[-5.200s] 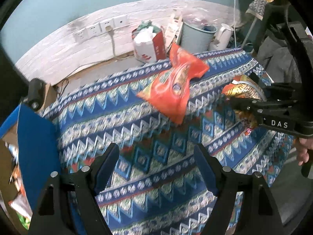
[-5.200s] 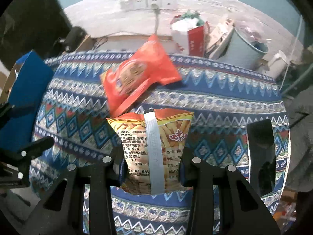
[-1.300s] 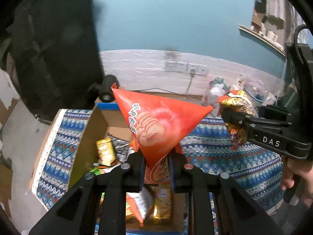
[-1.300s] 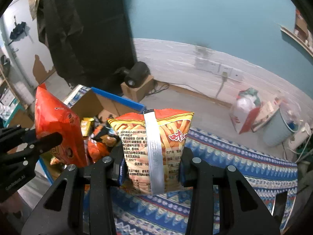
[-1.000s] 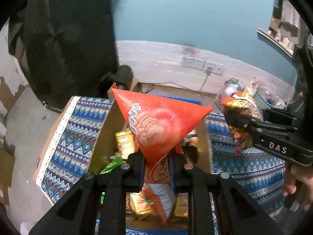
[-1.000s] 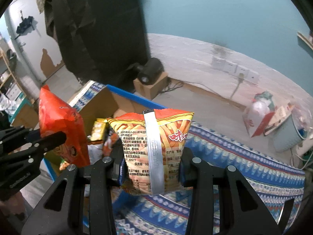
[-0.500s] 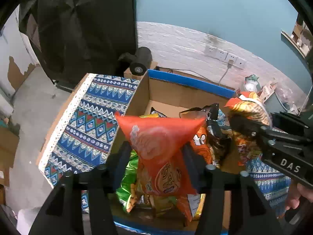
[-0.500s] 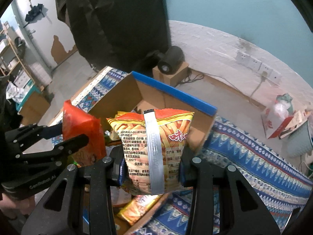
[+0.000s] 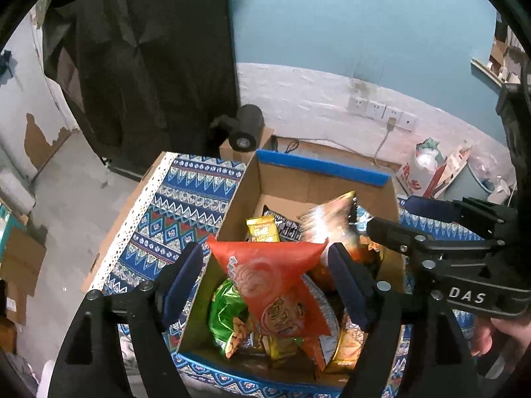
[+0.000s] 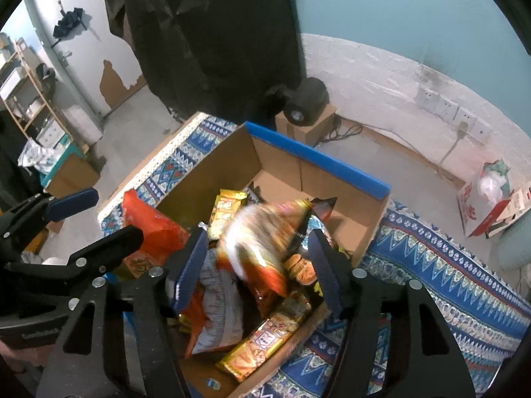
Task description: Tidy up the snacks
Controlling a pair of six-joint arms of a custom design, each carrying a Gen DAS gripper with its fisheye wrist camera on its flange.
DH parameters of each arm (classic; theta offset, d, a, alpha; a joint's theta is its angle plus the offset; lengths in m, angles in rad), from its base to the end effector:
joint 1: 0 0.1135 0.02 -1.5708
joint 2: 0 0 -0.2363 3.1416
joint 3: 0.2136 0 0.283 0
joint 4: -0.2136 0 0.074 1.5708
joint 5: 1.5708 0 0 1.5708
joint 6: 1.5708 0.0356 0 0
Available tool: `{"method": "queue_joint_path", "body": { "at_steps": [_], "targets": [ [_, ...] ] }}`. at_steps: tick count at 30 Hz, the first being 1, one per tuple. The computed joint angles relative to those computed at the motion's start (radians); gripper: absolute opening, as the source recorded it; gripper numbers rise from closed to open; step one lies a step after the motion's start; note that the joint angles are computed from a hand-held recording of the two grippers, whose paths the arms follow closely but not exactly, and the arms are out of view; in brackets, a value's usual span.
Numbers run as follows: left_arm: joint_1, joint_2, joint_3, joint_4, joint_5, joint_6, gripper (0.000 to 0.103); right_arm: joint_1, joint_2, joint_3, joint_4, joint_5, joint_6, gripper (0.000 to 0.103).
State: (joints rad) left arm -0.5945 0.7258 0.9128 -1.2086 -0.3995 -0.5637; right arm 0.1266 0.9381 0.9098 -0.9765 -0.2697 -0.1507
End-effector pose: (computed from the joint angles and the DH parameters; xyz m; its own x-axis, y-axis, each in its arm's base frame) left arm 0.1400 -0.0779 0.2896 -0.7831 -0.0647 -0.6185 -0.0836 0.9965 0.0015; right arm 0.2136 0.0367 0.2648 -0.7883 -0.2462 -0.5639 -0.3861 0.9115 0.1418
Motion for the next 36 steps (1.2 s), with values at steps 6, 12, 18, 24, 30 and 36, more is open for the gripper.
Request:
{"method": "queue_joint_path", "body": {
  "at_steps": [6,12,18,24,30,36],
  "targets": [
    [-0.079,0.014,0.042,-0.033,-0.047,-0.048,0.080,-0.057,-0.066,0.021,-0.046,-0.018,-0.023,0.073],
    [-0.181,0.035,0.095,-0.083,-0.100,-0.121,0.082,-0.100,-0.157,0.023,-0.102,0.001,-0.082,0.076],
    [-0.288,0.054,0.140,-0.137,-0.171,-0.206,0.087,-0.177,-0.232,0.038,-0.177,-0.019,-0.156,0.080],
    [-0.396,0.074,0.159,-0.196,-0.221,-0.303,0.093,-0.280,-0.283,0.061,-0.238,-0.070,-0.222,0.083],
    [-0.468,0.091,0.164,-0.243,-0.248,-0.373,0.094,-0.393,-0.310,0.075,-0.284,-0.127,-0.297,0.083],
    [-0.545,0.103,0.169,-0.271,-0.278,-0.436,0.094,-0.499,-0.322,0.073,-0.325,-0.202,-0.364,0.083]
  ]
}}
